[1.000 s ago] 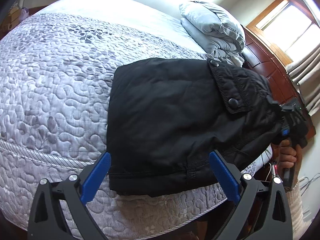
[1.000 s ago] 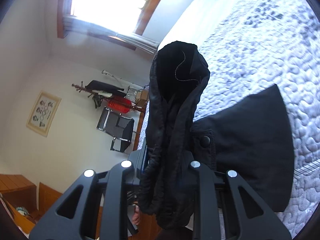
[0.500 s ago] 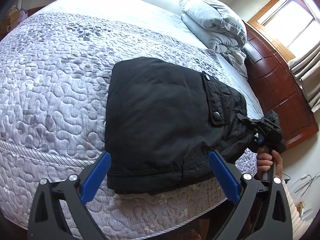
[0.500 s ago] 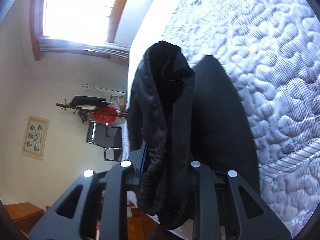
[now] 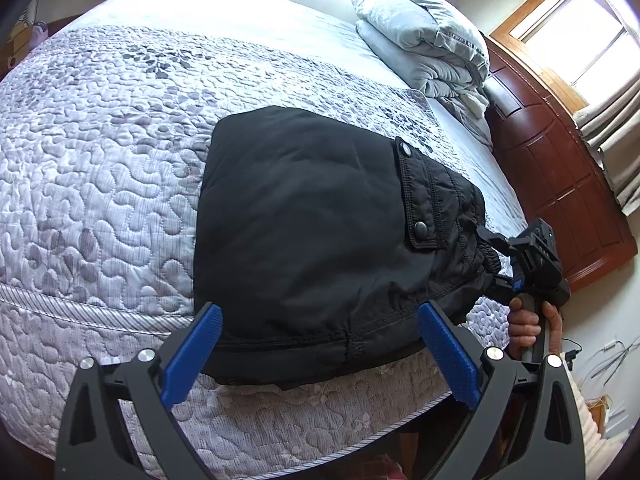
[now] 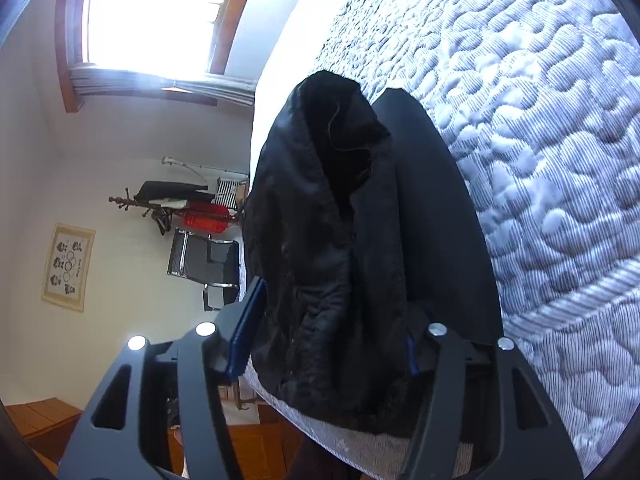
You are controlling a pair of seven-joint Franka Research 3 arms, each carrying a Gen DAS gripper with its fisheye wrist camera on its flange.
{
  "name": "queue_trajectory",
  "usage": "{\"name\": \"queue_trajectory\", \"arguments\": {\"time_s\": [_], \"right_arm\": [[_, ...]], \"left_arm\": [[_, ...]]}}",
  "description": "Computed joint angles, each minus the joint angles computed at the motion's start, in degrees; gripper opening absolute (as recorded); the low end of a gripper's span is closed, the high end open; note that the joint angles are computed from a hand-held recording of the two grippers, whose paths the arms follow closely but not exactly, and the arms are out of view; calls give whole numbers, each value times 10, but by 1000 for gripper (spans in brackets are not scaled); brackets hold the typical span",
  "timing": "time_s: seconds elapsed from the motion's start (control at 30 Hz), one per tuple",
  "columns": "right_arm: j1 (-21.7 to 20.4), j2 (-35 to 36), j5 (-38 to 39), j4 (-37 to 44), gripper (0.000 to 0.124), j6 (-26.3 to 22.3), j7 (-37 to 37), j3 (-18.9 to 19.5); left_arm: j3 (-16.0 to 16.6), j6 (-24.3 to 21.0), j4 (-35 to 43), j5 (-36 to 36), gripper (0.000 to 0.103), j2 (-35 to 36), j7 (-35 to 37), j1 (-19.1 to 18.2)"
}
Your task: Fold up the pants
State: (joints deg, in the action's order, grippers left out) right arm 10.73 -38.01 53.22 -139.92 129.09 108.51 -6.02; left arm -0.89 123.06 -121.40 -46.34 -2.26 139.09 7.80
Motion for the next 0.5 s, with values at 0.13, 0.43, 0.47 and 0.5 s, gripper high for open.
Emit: {"name": "queue_trajectory", "arguments": {"time_s": [0.13, 0.43, 0.47, 0.5], "right_arm": [[-6, -43, -9, -25, 66, -12, 20, 4], [-8, -108, -24, -75, 44, -3, 61, 16], [-5, -107, -23, -74, 43, 0, 66, 18], [-3, -107, -23, -72, 40, 1, 65, 16]], "left_arm": [[0, -1, 1, -5, 99, -1, 5, 0], [-2, -8, 5, -4, 99, 2, 0, -1], [-2, -9, 5, -5, 99, 1, 1, -2], [-2, -9, 5, -5, 99, 0, 2, -2]]}}
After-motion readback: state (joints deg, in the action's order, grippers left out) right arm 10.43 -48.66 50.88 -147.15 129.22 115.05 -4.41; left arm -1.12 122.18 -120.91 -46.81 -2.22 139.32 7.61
